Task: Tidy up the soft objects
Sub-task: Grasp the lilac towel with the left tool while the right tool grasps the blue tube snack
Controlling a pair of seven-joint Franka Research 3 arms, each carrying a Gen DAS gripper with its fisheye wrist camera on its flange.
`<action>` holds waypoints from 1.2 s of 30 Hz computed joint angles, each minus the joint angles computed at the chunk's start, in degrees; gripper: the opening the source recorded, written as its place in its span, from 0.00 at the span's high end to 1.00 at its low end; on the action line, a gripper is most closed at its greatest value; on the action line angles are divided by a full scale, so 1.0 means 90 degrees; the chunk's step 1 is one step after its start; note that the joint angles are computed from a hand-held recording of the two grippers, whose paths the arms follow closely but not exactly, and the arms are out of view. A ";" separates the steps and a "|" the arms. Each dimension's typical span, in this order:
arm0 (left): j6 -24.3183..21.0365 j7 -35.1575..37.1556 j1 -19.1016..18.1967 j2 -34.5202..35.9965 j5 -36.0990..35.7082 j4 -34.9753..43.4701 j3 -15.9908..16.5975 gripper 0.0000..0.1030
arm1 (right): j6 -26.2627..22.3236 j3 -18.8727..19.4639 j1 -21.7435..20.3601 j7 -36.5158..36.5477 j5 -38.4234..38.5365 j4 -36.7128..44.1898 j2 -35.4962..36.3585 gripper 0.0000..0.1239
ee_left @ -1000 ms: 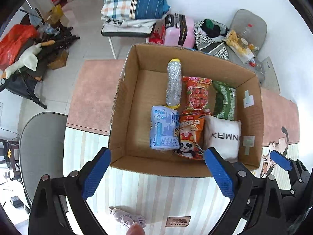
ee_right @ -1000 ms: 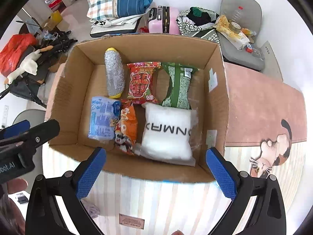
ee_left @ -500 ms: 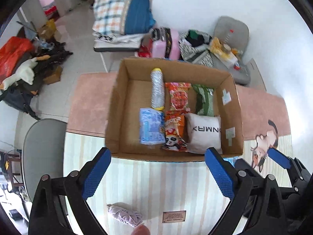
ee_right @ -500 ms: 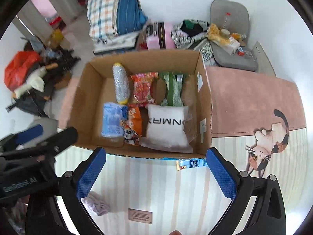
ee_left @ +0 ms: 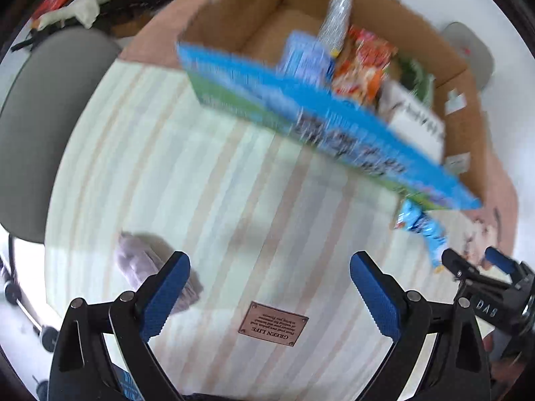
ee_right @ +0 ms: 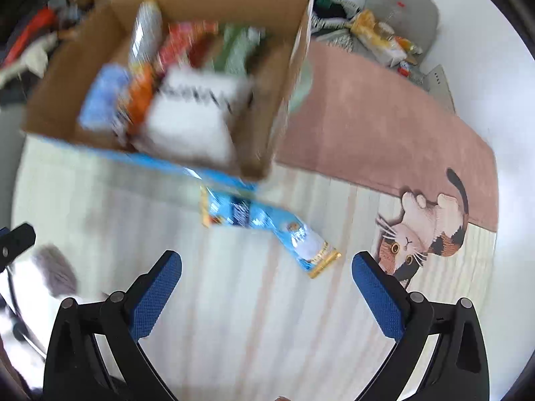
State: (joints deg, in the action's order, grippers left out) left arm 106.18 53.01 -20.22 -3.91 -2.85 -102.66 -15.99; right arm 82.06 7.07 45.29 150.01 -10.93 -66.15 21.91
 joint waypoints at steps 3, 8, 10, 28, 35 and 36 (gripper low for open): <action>0.0081 -0.0496 -0.0107 0.0034 0.0317 -0.0177 -0.0135 0.05 | 0.0278 0.0036 -0.0166 -0.0489 0.0077 -0.0600 -0.0101 0.17; 0.0109 -0.1148 -0.0286 0.0103 0.0821 -0.0276 -0.0262 0.05 | 0.0740 0.0068 -0.0399 -0.1472 0.0108 -0.1238 -0.0072 0.18; -0.0047 -0.1190 -0.0338 0.0144 0.0896 -0.0215 -0.0273 0.05 | 0.1035 0.0085 -0.0523 -0.1625 0.0355 -0.1597 -0.0167 0.37; -0.0257 -0.1075 0.0599 -0.1525 -0.1136 -0.2127 0.0794 0.05 | 0.3493 0.0650 -0.0949 0.0889 0.2470 -0.4248 -0.2041 0.47; 0.0089 -0.0793 0.0895 -0.1144 -0.1643 -0.2427 0.0931 0.14 | 0.3681 0.0614 -0.1028 0.1108 0.2248 -0.4117 -0.1674 0.49; 0.0018 -0.0677 0.0916 -0.1031 -0.1616 -0.2360 0.0924 0.30 | 0.3576 0.0606 -0.0994 0.1128 0.2118 -0.3944 -0.1562 0.56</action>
